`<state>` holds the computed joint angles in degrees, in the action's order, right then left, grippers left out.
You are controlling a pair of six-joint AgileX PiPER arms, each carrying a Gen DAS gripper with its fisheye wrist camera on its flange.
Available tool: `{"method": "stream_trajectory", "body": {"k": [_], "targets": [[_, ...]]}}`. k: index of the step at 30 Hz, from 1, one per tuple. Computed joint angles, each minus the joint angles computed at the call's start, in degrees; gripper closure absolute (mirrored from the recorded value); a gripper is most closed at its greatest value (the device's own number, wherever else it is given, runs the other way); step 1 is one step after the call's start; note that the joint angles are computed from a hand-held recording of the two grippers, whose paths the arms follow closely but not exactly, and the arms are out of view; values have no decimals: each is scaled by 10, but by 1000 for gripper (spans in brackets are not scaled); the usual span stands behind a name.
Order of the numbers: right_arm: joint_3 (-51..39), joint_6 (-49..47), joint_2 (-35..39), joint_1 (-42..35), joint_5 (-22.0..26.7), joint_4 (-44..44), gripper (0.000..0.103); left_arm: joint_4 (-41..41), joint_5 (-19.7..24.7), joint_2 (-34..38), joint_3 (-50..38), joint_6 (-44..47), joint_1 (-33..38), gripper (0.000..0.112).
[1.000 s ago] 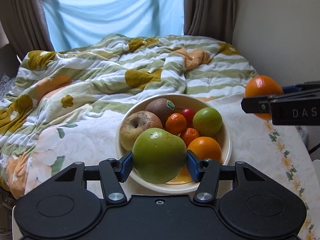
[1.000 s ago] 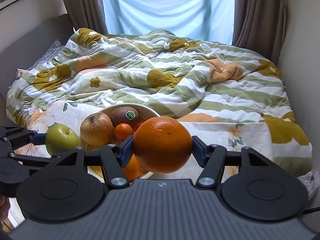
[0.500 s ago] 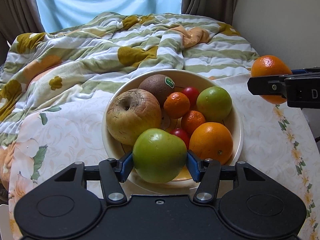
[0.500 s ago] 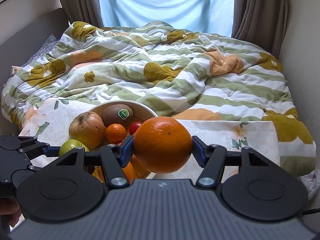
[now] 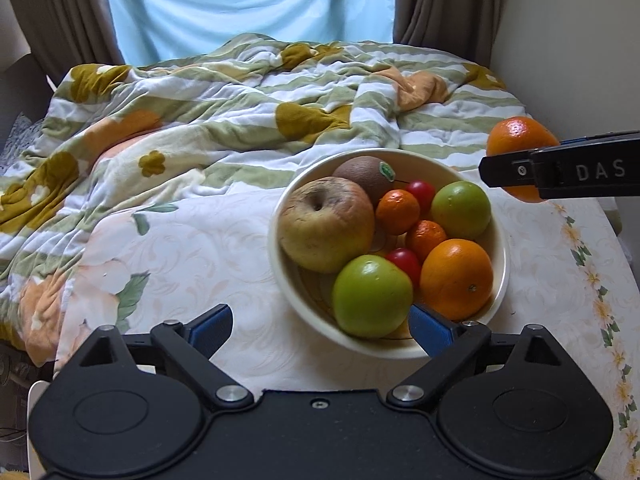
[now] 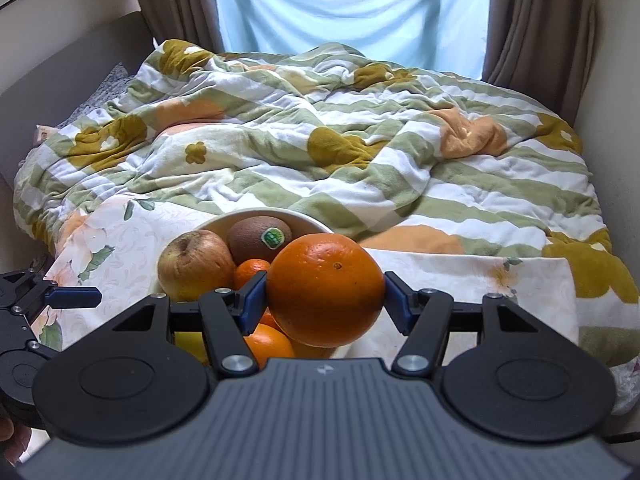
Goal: Organize fruits
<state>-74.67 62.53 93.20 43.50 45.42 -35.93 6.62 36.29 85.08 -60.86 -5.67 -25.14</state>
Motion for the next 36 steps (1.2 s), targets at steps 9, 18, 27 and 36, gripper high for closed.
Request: {"method": "stream_trajectory", "body": {"k": [9, 18, 27, 36], "targets": [[-64, -59, 67, 6, -29, 42, 27, 30, -9, -34, 30, -13, 11, 15], [-75, -93, 111, 5, -83, 68, 27, -8, -24, -47, 51, 14, 37, 15], [-66, -53, 112, 21, -74, 30, 0, -11, -43, -64, 74, 23, 41, 15], [-43, -1, 80, 46, -42, -35, 0, -19, -41, -90, 84, 14, 38, 15]]}}
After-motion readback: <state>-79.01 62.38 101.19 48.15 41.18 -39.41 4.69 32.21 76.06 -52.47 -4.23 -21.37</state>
